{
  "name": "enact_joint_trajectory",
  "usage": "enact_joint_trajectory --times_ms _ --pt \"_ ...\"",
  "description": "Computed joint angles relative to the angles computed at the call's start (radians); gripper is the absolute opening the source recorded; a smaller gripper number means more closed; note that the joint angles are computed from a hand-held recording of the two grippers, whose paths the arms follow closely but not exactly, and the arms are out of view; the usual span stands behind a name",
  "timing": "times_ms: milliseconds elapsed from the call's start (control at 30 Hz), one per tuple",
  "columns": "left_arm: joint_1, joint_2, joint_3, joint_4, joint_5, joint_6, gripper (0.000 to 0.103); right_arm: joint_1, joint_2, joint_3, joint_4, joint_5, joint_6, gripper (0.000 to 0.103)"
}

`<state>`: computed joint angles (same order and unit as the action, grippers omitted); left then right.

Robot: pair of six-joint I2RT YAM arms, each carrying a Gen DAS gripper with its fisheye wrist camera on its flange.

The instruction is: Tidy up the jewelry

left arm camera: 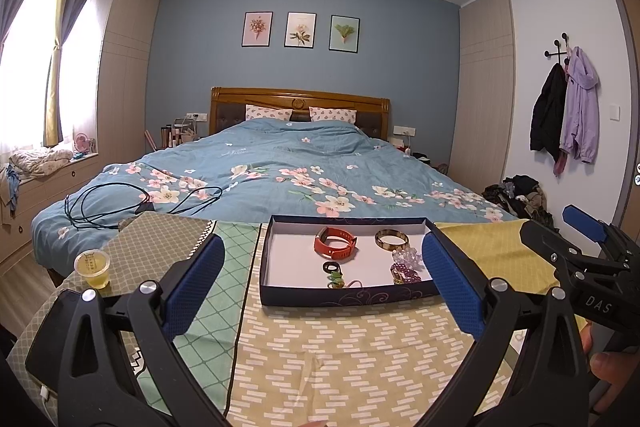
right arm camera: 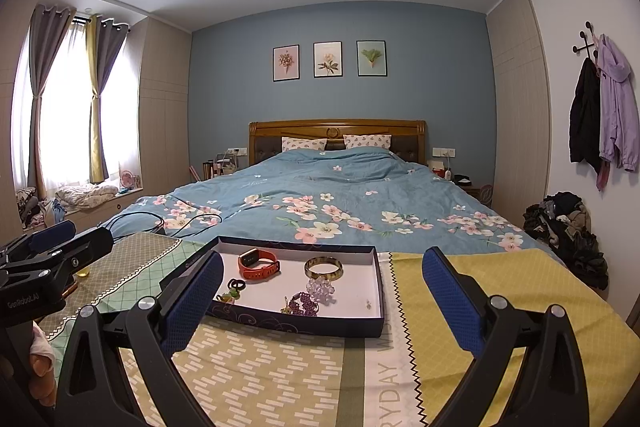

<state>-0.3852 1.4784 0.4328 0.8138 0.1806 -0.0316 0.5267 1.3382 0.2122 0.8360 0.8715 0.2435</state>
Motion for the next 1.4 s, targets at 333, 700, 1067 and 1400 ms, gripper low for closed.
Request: enact_joint_trajectory --times_ms 333,700,1067,1400 --pt "-0.001 0.001 0.000 0.000 0.000 0.000 0.097 0.003 0.019 0.003 0.008 -0.001 0.011 0.096" --pt "-0.003 0.002 -0.005 0.003 0.000 0.000 0.097 0.000 0.018 0.004 0.004 -0.004 0.012 0.096" --pt "-0.005 0.003 -0.009 0.005 0.000 -0.001 0.097 0.000 0.032 0.005 0.016 -0.008 0.015 0.096" --pt "-0.006 0.007 -0.015 0.015 0.000 -0.002 0.097 -0.001 0.055 0.008 0.029 -0.011 0.022 0.096"
